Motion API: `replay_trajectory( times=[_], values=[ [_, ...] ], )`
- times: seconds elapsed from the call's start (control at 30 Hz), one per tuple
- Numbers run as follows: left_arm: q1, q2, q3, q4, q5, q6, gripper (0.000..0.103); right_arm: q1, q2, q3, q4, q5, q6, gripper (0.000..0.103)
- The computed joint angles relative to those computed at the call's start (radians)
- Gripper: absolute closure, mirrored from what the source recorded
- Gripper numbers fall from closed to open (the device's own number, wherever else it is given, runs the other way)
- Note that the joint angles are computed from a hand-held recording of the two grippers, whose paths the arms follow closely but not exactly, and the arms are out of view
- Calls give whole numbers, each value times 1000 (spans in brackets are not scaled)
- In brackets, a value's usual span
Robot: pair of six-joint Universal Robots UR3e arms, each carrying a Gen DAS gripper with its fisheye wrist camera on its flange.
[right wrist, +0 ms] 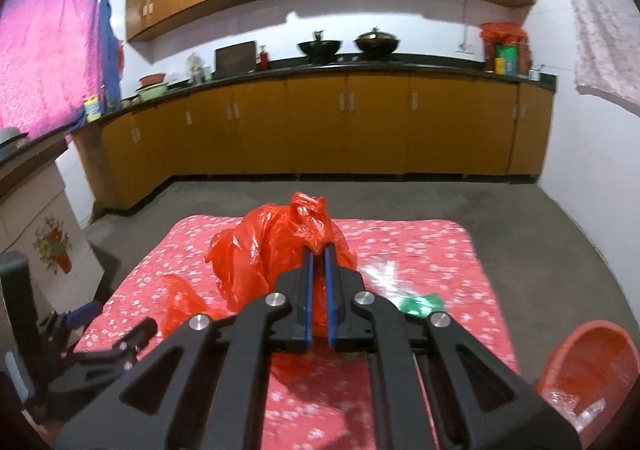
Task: Collect trash
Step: 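Grasp another red bag with the left tool while the right tool holds its red bag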
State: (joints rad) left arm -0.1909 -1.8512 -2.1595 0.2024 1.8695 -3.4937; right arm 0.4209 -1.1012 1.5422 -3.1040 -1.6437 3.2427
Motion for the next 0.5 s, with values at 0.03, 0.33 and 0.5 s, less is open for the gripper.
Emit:
replay_trajectory(
  times=[0.03,0.33,0.5],
  values=[
    [1,-10,19,-10,-7,2,2,-9,-17,30,-17,-6,1,96],
    [8,-115,180,-119,-17,37,24,-135,-158,316,-147,-10,25,97],
    [64,-127,202,-173,-102,-4,30,-193,-185,401,-189,13,39,97]
  ],
)
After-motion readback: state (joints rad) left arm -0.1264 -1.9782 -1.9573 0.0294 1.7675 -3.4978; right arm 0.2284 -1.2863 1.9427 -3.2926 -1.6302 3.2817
